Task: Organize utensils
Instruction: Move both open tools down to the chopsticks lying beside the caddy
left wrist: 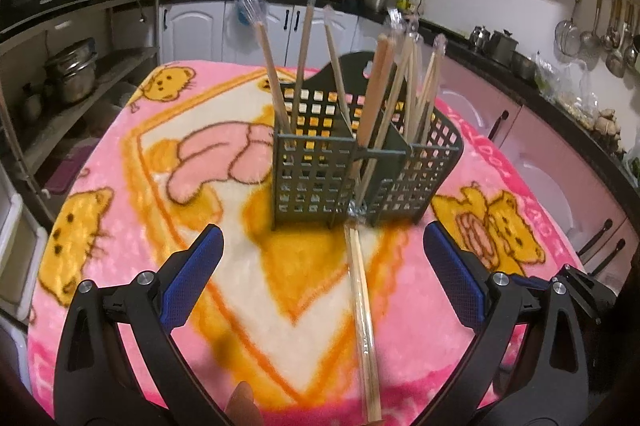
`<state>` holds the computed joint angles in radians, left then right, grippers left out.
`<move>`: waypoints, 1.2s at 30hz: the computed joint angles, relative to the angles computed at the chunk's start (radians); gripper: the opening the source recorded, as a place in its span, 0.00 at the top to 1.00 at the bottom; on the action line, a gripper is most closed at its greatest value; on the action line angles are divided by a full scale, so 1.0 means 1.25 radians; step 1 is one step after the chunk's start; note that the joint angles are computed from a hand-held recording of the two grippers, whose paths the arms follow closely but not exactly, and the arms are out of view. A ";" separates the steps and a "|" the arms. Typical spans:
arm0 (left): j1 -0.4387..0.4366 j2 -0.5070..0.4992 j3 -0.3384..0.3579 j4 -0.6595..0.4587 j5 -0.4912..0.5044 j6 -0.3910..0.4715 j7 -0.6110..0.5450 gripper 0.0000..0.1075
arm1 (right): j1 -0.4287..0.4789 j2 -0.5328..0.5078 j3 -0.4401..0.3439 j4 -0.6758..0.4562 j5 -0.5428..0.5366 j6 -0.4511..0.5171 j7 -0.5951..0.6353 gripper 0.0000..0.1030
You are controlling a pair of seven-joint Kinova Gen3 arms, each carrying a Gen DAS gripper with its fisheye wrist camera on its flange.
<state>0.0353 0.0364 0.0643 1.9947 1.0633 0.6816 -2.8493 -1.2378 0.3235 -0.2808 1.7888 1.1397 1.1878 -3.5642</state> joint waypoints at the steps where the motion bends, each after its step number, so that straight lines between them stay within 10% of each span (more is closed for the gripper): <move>1: 0.002 0.002 0.002 0.001 -0.004 -0.003 0.003 0.14 | 0.001 0.001 -0.002 0.000 -0.003 -0.004 0.003 0.31; 23: 0.048 0.086 0.068 -0.027 -0.163 -0.084 0.141 0.14 | -0.016 0.053 0.014 -0.039 -0.079 -0.108 0.172 0.31; 36: 0.099 0.153 0.104 -0.101 -0.377 -0.093 0.339 0.34 | -0.011 0.072 0.043 -0.068 -0.138 -0.218 0.342 0.32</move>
<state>0.1593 0.2273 0.1945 1.8682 0.5917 0.5656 -2.4253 -1.2517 0.4138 -0.2269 1.7042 0.9668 0.9158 -3.1368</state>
